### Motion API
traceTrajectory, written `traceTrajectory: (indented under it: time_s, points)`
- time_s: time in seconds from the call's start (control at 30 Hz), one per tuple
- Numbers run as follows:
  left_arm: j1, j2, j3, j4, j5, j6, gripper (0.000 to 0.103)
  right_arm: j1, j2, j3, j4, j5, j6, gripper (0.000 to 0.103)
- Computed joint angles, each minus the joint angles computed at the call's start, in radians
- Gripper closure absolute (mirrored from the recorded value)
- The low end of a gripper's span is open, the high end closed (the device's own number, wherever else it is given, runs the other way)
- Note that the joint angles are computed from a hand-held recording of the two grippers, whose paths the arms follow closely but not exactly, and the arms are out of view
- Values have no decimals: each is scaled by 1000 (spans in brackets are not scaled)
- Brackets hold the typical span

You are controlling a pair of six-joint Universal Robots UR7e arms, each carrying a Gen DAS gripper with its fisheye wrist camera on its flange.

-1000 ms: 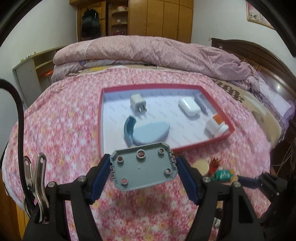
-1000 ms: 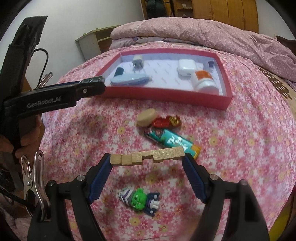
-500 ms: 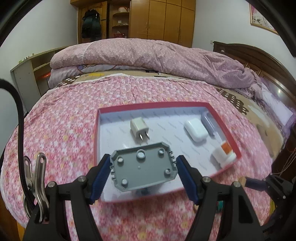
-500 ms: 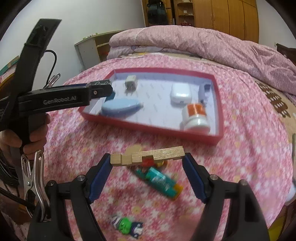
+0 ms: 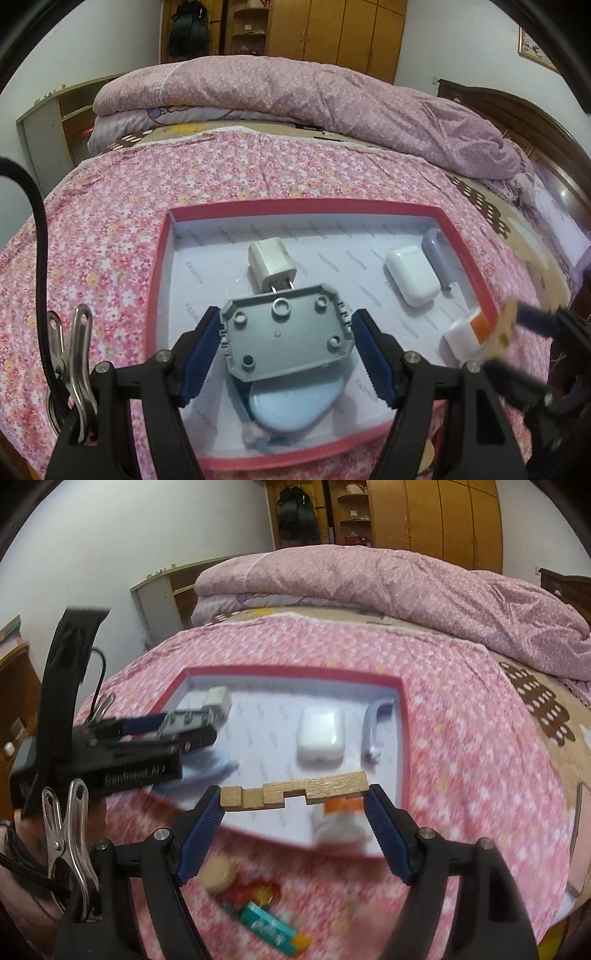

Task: Organize rigid objects
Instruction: 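Lower the grey plate into the box with left tool while right tool releases the wooden stick there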

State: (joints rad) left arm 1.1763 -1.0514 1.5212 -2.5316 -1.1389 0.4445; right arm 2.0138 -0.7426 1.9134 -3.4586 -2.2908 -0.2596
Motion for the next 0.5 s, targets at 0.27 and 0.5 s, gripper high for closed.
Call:
traceTrajectory:
  time_s: [0.27,0.5]
  points:
    - [1,38,-16,-38,12,26,28,-38,34,-115,51,30,-1,24]
    - [8,54,-29,-54,-1,13,28,-62,82,-216,95,34,-11,24]
